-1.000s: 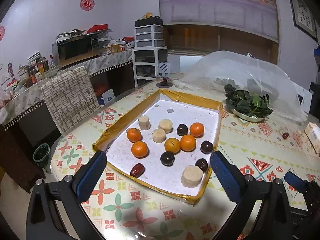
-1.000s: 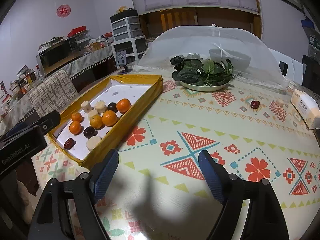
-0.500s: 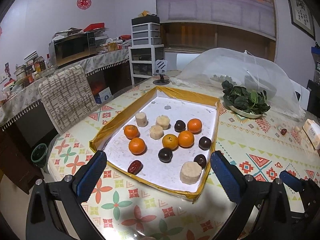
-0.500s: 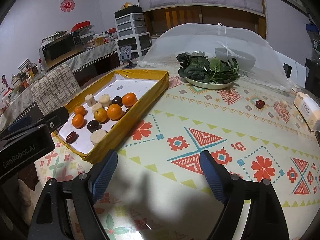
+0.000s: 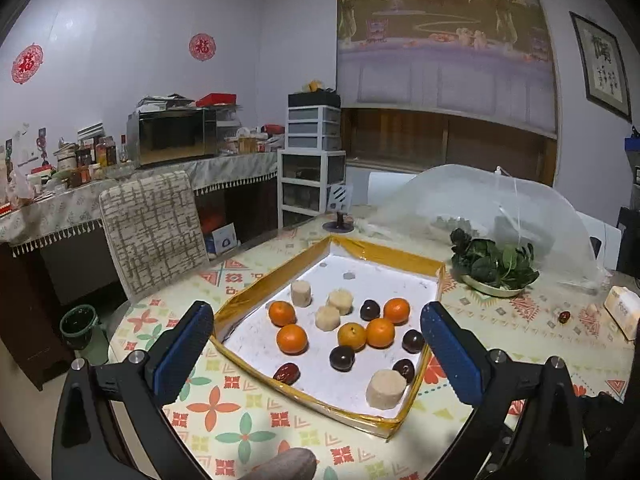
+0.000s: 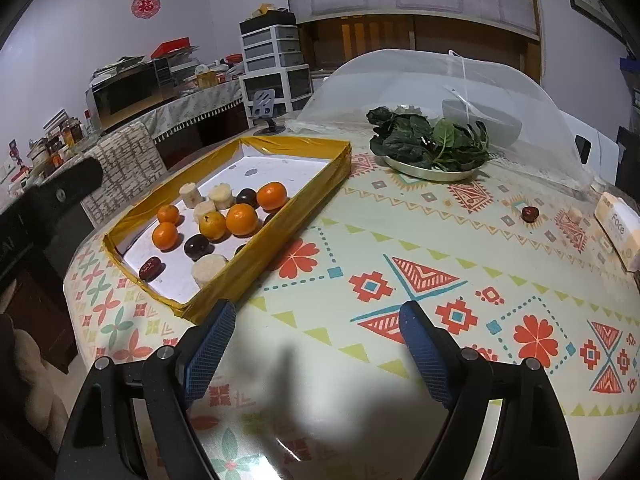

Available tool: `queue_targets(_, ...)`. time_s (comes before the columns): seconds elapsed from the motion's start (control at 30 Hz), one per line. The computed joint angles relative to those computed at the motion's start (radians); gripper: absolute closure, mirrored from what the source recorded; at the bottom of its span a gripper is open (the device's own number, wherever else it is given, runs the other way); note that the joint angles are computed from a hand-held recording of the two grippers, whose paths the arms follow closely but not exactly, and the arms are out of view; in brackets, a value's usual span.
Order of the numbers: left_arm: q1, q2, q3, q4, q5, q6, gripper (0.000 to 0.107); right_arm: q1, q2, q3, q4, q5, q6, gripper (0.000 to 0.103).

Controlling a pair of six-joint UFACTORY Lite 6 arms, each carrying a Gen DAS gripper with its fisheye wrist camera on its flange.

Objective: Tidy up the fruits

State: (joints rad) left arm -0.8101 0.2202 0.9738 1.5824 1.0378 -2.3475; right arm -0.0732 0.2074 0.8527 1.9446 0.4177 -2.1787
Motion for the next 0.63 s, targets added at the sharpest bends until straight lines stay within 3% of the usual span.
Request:
queue_targets(0.13,0.02,-0.01,0.007,-0.004,-0.093,0.035,0.004,0.004,-0.007,-0.007,0.007,0.001,-0.012,0.016)
queue_targets(0.63,0.037,0.004,0.053,-0.101,-0.104,0.127,0.004,0.009,-0.045,-0.037,0.021,0.002,-0.035,0.015)
